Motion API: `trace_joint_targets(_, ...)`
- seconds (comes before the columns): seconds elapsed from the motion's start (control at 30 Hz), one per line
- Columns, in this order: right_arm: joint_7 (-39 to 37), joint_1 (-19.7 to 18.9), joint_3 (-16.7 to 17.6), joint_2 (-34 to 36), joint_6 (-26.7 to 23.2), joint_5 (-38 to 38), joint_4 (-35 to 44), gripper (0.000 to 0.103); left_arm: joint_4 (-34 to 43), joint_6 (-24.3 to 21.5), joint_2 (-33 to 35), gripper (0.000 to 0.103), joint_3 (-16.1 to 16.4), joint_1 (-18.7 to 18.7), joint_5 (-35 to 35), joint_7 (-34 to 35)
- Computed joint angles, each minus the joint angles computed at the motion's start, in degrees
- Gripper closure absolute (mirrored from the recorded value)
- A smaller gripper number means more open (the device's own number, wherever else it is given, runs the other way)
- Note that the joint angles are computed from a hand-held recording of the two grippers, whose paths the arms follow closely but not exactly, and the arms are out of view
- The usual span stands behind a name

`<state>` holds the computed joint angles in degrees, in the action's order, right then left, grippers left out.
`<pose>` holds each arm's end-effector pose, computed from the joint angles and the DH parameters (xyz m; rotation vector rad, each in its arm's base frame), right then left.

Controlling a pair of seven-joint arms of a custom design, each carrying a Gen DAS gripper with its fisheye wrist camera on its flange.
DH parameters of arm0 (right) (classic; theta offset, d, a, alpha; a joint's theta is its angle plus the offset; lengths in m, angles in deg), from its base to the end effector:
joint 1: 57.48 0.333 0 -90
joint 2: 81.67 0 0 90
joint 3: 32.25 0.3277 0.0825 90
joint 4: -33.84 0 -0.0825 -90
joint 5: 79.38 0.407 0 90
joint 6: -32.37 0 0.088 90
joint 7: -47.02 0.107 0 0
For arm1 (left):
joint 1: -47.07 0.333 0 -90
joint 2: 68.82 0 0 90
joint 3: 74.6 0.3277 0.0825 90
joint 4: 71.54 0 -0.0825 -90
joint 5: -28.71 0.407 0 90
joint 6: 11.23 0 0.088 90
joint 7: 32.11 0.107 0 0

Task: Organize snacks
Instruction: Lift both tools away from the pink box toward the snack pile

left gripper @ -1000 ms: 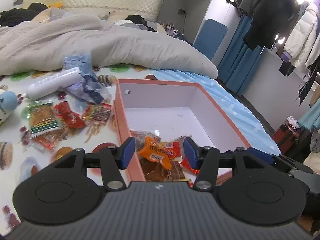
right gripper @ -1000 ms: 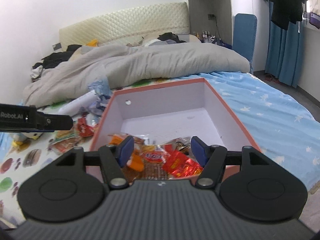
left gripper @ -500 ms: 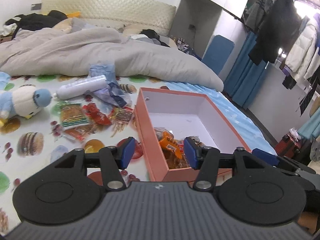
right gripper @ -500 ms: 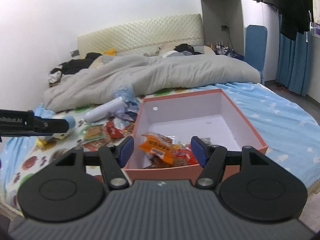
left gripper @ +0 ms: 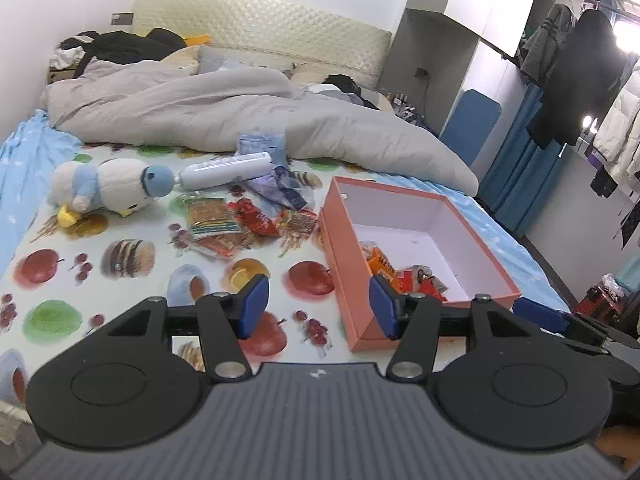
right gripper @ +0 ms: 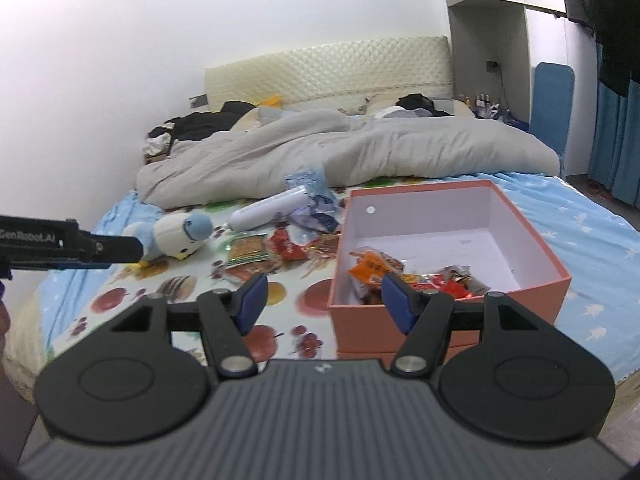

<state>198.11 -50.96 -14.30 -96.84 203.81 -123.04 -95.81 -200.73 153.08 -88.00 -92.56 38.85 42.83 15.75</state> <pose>0.4580 0.2770 0.5636 -1.6149 1.4690 -0.6873 0.4553 -0.2603 0.6046 -1.7789 1.7105 -1.1316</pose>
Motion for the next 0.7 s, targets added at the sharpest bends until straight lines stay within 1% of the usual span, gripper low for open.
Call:
trace_joint_targets(0.07, -0.2, 0.7, 0.0, -0.5, 0.5, 0.7, -0.7, 0.038, -1.5, -0.6, -1.7, 0.042, -0.5, 0.3, 0.4, -1.1)
trace_joint_targets(0.23, -2.8, 2.6, 0.3, -0.8, 1.2, 3.5, -2.0, 0.038, -4.8, -1.6, -4.9, 0.041, 0.1, -0.7, -1.1, -0.7)
trace_joint_targets(0.3, -5.1, 3.9, -0.4, -0.3, 1.2, 5.7, -2.1, 0.038, -5.7, -2.1, -5.6, 0.041, 0.3, -1.0, -1.8, -0.5)
trace_joint_targets(0.33, -5.2, 3.8, 0.0, -0.2, 1.2, 5.8, -2.2, 0.038, -6.3, -2.4, -6.0, 0.041, 0.5, -1.1, -2.3, -0.4)
trace_joint_targets(0.4, -4.4, 2.7, 1.2, 0.3, 1.4, 5.0, -1.8, 0.038, -6.7, -2.4, -6.0, 0.041, 0.5, -0.8, -2.6, -0.6)
trace_joint_targets(0.47, -2.8, 1.6, 2.6, 1.2, 0.0, 3.0, -0.8, 0.038, -7.2, -2.0, -6.0, 0.041, 0.4, -0.2, -2.8, -1.0)
trace_joint_targets(0.53, -3.5, 2.9, 1.6, 2.5, 0.1, 3.1, -0.2, 0.039, -7.2, -1.4, -5.3, 0.041, 0.8, 0.0, -3.2, -1.2)
trace_joint_targets(0.6, -2.6, 3.3, 1.2, 3.8, 0.4, 1.8, 0.6, 0.039, -7.1, -1.1, -4.4, 0.041, 0.9, 0.5, -3.2, -1.2)
trace_joint_targets(0.7, -1.1, 4.4, 0.2, 6.0, 0.0, -0.4, 2.2, 0.039, -6.7, -1.2, -3.0, 0.041, 0.3, 2.3, -2.2, -2.7)
